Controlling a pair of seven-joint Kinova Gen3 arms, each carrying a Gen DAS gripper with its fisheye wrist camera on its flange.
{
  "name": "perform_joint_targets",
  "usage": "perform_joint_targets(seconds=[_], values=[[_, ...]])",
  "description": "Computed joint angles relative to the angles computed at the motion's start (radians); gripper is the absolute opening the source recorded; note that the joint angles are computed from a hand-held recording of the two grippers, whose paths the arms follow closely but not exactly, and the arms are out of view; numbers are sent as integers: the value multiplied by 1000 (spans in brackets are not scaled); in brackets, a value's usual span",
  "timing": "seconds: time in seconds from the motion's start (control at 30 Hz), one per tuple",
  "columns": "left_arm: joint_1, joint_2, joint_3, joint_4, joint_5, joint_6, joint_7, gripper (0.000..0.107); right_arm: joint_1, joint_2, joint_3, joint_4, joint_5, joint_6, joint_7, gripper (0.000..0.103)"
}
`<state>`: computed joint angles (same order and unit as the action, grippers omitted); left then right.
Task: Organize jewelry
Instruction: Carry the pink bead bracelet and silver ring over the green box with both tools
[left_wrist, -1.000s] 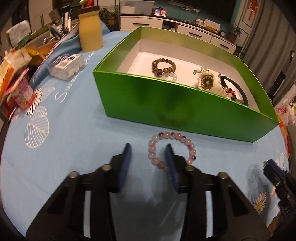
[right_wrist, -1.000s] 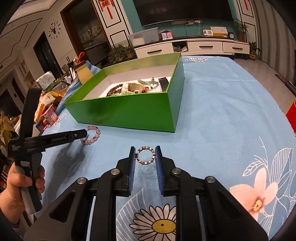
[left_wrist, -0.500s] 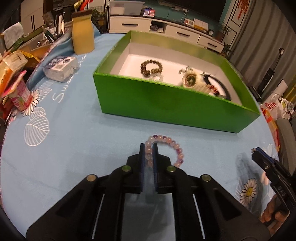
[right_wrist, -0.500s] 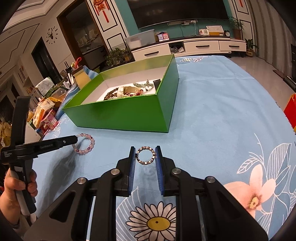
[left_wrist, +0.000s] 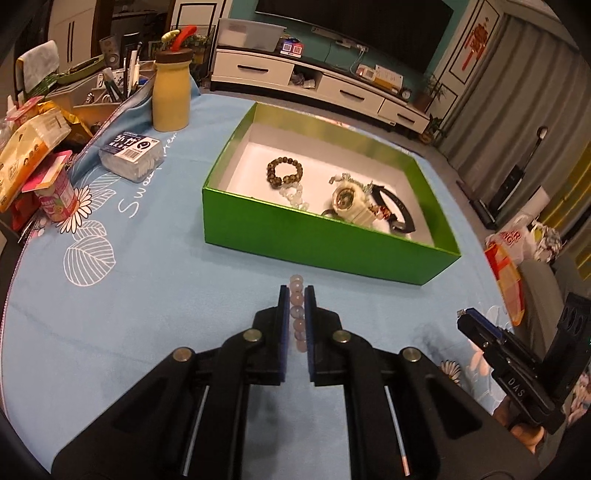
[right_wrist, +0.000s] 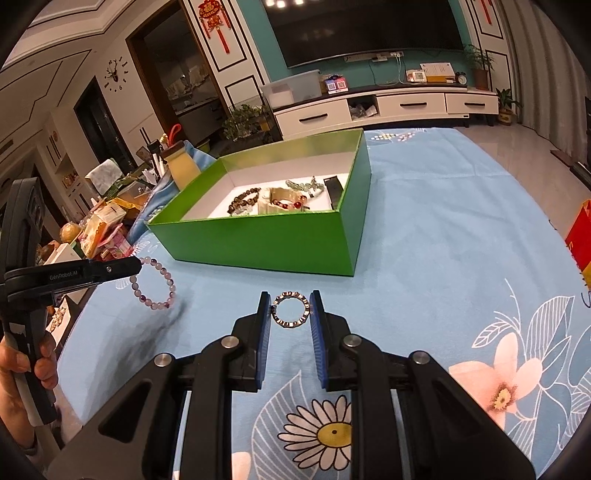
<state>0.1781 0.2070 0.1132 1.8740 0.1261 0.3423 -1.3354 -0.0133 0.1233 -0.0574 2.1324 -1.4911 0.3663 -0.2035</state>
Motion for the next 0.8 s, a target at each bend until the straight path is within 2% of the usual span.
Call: perform_joint_targets(seconds=[0.3, 0.8], values=[[-30, -48, 12, 9, 43, 0, -45, 7, -8, -34, 10, 2, -9, 18, 15, 21], [-5, -67, -10, -43, -19, 20, -16, 7, -33, -66, 20, -41, 2, 16, 16, 21]])
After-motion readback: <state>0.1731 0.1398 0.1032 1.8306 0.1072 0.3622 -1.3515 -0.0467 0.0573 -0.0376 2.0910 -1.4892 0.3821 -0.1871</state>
